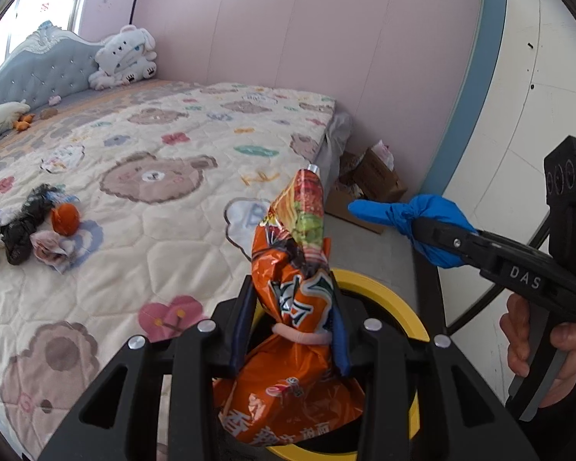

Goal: Collect trash
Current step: 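Carry the orange bag and blue bag in both tools over the bin, then open the left tool and right tool to drop both bags into the bin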

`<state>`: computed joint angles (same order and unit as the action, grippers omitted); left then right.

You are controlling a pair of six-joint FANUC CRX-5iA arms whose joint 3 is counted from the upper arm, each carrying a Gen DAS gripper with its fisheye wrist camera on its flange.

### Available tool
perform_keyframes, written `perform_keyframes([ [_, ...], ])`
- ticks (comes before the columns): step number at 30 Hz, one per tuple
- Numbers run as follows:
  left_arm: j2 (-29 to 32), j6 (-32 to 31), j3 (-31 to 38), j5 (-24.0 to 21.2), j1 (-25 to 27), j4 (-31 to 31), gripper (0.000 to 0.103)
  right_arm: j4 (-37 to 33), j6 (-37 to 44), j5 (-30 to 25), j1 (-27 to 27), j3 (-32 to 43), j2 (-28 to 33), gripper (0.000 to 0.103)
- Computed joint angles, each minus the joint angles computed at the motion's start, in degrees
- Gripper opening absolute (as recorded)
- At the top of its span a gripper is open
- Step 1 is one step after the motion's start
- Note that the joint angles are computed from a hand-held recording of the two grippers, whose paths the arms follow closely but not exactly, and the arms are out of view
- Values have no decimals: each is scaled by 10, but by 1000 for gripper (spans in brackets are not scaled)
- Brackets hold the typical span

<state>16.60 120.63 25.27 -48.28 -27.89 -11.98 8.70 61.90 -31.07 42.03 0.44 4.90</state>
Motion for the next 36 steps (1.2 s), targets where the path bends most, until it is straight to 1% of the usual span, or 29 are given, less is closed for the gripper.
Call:
perform_keyframes([
  [1,5,-9,0,-1,1,12,33,-5,3,-2,-2,0,0,24],
  [3,12,-13,5,-8,-3,14,33,-15,6,-4,-5,0,1,24],
  [6,19,-23,4,-11,-5,25,33,-50,28,-14,-13,6,3,24],
  [15,31,-38,-4,-13,-3,60,33,-93,60,-32,-23,14,11,26],
  [21,31,-40,-5,-12,-4,61,33,-111,69,-35,-28,21,15,30],
  [24,28,-38,-7,-10,-5,59,35,-128,78,-38,-34,26,17,31],
  [29,24,-37,-11,-9,-5,60,40,-131,75,-33,-37,23,14,35],
  [32,22,-34,-14,-8,-4,59,43,-122,65,-27,-36,19,13,37],
  [34,20,-33,-16,-6,-4,58,50,-126,65,-26,-39,19,11,39],
  [36,18,-30,-18,-4,-4,56,54,-126,66,-23,-39,17,9,44],
])
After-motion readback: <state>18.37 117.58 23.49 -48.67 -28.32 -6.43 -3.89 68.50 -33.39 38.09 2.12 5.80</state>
